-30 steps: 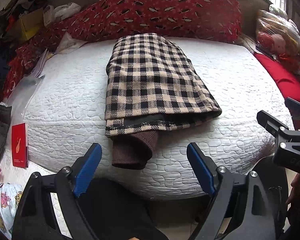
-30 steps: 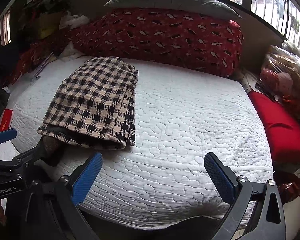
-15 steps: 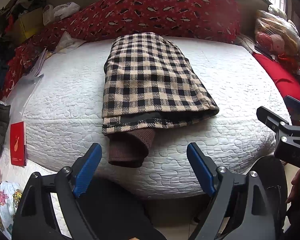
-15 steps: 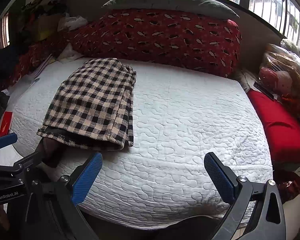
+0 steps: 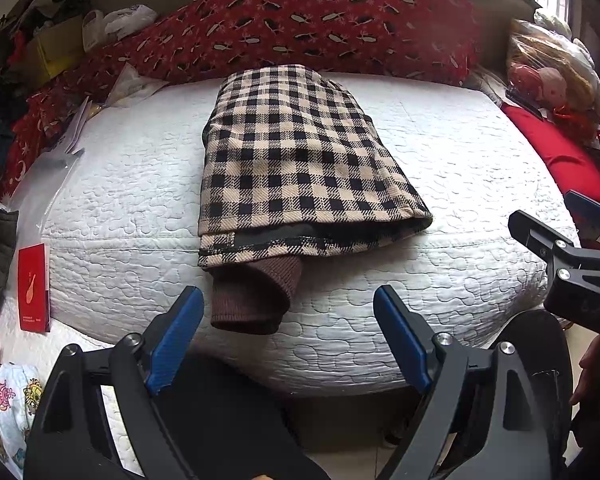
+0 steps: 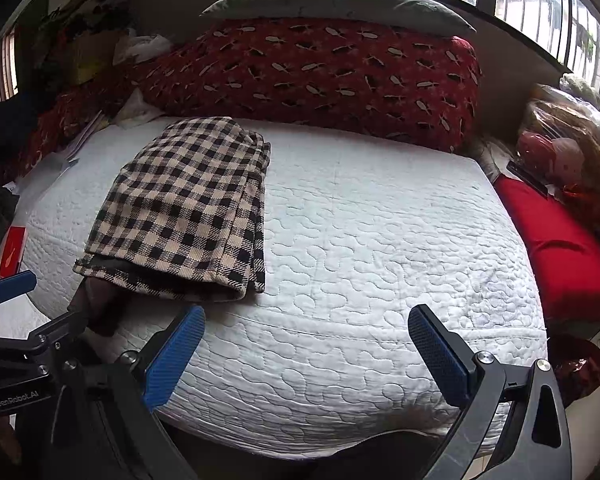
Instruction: Fold large clothes
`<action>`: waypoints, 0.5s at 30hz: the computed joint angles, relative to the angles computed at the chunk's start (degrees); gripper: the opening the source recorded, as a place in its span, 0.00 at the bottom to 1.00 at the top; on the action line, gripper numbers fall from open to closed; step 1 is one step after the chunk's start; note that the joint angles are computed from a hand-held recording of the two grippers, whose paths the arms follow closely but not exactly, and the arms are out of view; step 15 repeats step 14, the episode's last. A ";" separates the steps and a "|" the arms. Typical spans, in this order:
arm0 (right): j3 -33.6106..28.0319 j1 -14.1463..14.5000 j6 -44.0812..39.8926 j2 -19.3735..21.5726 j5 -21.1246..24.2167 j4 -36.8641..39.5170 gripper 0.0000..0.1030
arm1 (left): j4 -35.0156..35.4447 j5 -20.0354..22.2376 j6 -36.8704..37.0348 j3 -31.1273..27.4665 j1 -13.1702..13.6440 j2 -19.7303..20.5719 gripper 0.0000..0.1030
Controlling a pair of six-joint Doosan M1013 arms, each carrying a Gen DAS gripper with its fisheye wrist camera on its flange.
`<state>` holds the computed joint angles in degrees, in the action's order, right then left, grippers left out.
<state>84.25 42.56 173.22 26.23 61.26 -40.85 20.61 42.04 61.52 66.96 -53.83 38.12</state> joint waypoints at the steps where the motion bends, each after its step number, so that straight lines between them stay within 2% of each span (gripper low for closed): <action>1: 0.01 -0.03 -0.04 0.01 -0.05 0.04 0.99 | -0.13 0.00 0.04 -0.02 -0.02 0.00 0.85; 8: 0.03 -0.07 0.10 0.06 -0.18 0.35 0.99 | 0.44 -1.62 -0.90 0.65 -0.19 -0.38 0.85; 15: 0.22 -0.28 0.47 0.02 -0.24 0.71 0.99 | -0.55 0.81 -0.28 -0.71 -0.15 0.42 0.85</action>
